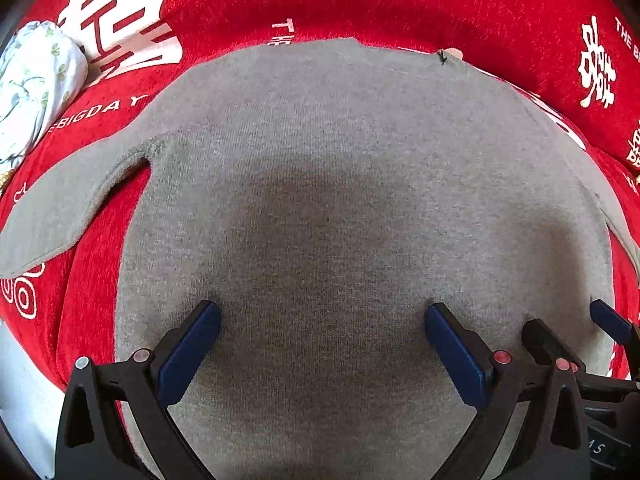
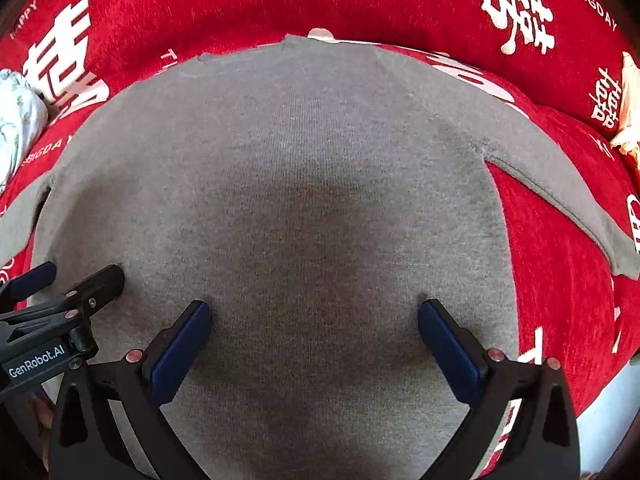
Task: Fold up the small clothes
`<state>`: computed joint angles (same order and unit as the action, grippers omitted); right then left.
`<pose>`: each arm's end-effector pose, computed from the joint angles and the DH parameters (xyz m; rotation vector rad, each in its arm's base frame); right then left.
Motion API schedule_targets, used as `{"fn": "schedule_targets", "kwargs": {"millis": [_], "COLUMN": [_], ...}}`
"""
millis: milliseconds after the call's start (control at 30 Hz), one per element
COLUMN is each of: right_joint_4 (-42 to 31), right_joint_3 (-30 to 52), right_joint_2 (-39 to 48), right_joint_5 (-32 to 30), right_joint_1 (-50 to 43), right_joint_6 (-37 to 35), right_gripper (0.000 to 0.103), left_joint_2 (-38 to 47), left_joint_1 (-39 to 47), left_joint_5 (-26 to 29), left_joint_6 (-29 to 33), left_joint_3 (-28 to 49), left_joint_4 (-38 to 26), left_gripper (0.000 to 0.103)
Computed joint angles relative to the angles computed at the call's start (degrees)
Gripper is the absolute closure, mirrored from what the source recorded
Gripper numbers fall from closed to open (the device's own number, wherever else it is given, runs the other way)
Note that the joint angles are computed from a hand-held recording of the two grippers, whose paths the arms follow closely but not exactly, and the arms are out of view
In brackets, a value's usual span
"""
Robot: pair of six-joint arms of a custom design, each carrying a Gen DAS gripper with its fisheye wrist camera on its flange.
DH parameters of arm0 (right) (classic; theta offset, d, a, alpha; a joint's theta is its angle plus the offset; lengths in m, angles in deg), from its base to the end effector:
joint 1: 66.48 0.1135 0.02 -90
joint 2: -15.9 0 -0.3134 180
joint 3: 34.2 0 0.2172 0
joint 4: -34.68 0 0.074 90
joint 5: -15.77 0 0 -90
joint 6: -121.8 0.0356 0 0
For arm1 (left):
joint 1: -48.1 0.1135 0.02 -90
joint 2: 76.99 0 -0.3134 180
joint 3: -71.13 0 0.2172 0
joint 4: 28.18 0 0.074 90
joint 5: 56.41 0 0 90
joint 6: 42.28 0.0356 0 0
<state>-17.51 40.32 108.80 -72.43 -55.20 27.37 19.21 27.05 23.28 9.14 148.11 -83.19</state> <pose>0.2733 0.0534 0.2547 -0.3754 2.7759 -0.0153 0.2716 -0.0977 0.2486 -0.4636 2.7760 0.0265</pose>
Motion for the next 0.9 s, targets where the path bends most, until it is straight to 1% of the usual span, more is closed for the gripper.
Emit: {"fn": "schedule_targets", "kwargs": {"millis": [200, 333, 433, 567, 900], "right_joint_4": [4.90, 3.83, 2.13, 1.04, 2.01], "right_joint_3": [-3.86, -2.96, -1.58, -0.70, -1.52], "right_joint_2": [-2.26, -1.61, -0.47, 0.16, -0.42], "right_joint_5": [-0.54, -0.34, 1.44, 2.05, 1.68], "right_joint_1": [-0.62, -0.54, 0.50, 0.85, 0.25], "right_joint_6": [1.16, 0.87, 0.53, 1.03, -0.28], "right_gripper": [0.000, 0.000, 0.000, 0.000, 0.000], "left_joint_2": [0.71, 1.35, 1.45, 1.16, 1.18], "left_joint_1": [0.30, 0.58, 0.66, 0.52, 0.02], "left_joint_5": [0.67, 1.31, 1.34, 1.08, 0.34], "left_joint_6": [-0.39, -0.53, -0.71, -0.96, -1.43], "left_joint_3": [1.10, 2.10, 2.33, 1.77, 1.59], "left_joint_4": [-1.16, -2.12, -2.53, -1.88, -1.66], "left_gripper": [0.000, 0.000, 0.000, 0.000, 0.000]}}
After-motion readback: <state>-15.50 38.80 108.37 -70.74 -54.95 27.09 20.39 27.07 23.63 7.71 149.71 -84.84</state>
